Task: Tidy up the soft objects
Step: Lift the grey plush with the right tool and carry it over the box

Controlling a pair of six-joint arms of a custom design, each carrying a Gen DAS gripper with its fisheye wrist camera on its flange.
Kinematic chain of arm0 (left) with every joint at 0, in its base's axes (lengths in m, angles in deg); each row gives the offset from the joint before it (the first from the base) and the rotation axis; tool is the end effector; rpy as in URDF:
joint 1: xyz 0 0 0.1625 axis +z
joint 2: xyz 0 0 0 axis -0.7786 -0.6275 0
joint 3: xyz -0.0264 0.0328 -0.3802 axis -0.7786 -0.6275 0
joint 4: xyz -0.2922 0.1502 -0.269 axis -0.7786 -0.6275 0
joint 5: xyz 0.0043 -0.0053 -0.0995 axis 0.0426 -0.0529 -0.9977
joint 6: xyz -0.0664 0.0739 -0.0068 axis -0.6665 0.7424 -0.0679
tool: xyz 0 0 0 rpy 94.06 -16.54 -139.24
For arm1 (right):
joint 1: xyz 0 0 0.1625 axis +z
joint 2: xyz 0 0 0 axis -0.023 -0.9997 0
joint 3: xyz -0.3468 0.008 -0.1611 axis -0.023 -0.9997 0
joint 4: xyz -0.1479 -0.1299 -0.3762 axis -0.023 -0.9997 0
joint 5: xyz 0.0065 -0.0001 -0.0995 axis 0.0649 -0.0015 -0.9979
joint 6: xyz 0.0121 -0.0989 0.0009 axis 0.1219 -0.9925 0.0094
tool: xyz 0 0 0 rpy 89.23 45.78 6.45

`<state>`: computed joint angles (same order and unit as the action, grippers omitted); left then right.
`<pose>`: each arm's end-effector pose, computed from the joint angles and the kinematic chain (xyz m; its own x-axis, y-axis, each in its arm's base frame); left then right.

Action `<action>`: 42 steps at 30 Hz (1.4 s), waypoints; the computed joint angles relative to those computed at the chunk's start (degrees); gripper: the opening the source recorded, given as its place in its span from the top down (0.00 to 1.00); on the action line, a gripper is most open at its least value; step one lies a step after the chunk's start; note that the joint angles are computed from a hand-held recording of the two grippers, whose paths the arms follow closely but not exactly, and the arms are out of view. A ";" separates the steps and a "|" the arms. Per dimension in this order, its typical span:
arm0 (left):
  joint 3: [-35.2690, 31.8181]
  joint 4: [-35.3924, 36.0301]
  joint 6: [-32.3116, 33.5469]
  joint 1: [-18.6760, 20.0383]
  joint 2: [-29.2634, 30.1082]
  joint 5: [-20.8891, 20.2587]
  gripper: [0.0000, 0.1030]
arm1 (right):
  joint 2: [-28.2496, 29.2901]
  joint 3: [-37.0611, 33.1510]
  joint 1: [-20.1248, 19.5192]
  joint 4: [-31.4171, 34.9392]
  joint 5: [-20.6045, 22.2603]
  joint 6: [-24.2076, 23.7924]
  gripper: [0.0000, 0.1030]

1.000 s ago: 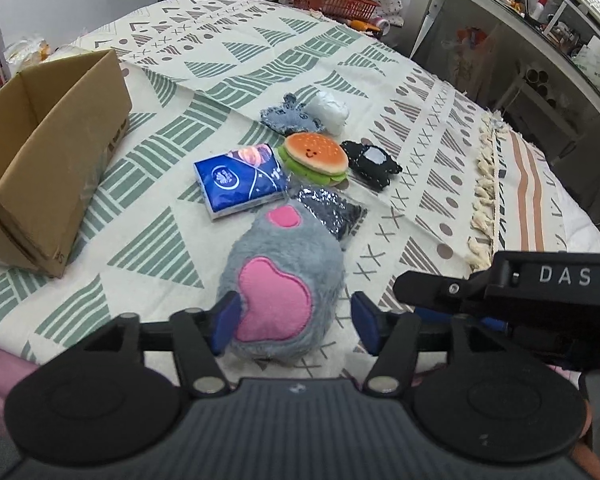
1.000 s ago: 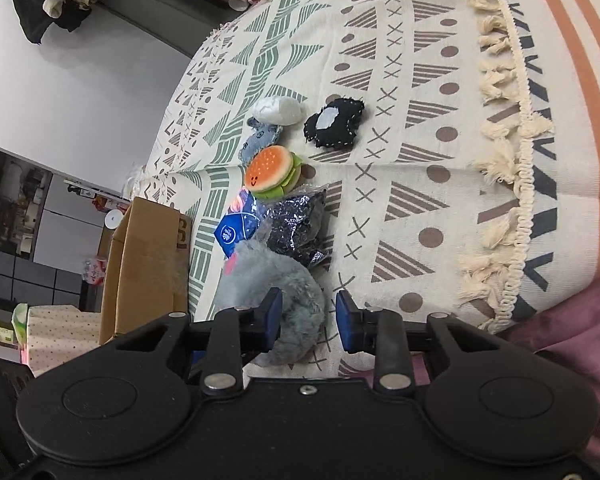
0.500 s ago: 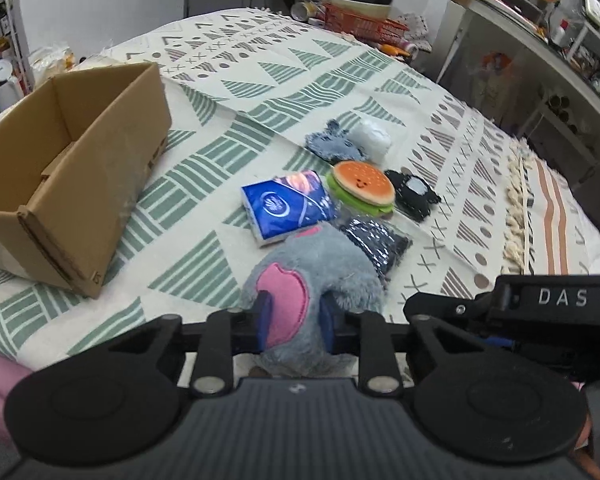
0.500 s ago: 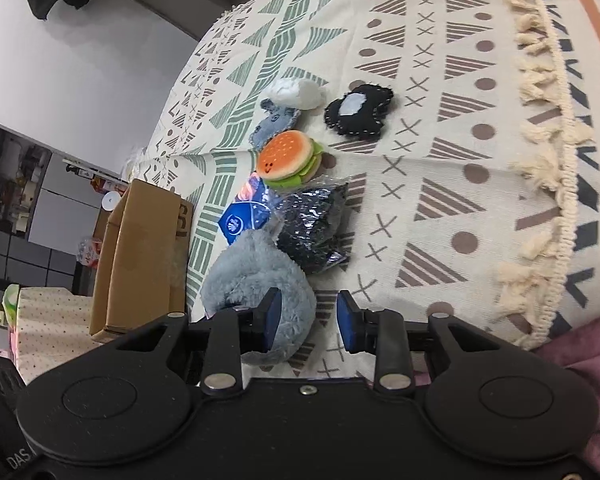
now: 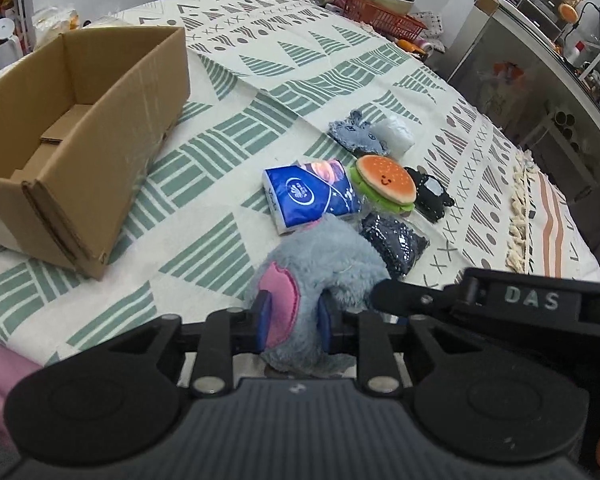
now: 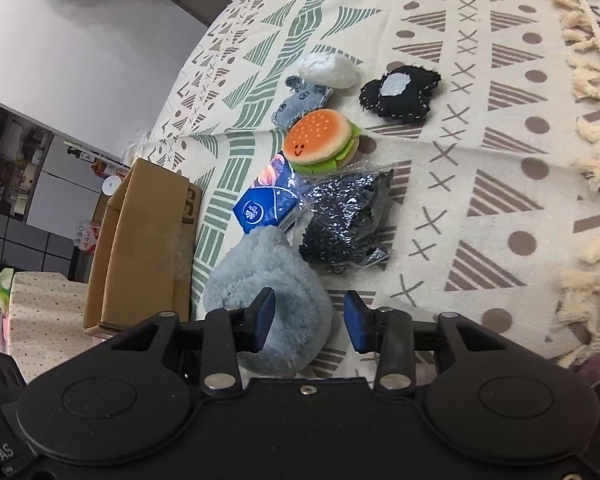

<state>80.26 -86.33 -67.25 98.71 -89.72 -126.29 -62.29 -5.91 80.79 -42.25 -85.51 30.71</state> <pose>-0.3998 -0.7491 -0.0731 -0.8292 -0.3145 -0.4620 0.0490 0.7826 -0.6206 -0.0274 -0.8403 0.3230 -0.9818 -0.1121 0.1534 -0.1486 0.9563 -0.2519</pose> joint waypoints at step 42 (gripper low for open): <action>19.83 -20.21 11.60 -2.03 -16.98 0.30 0.80 | -11.48 21.35 7.79 -21.99 2.78 -3.14 0.85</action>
<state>100.09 -106.54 -55.65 96.68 -106.70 -125.99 -73.77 15.44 88.59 -64.24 -82.73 27.57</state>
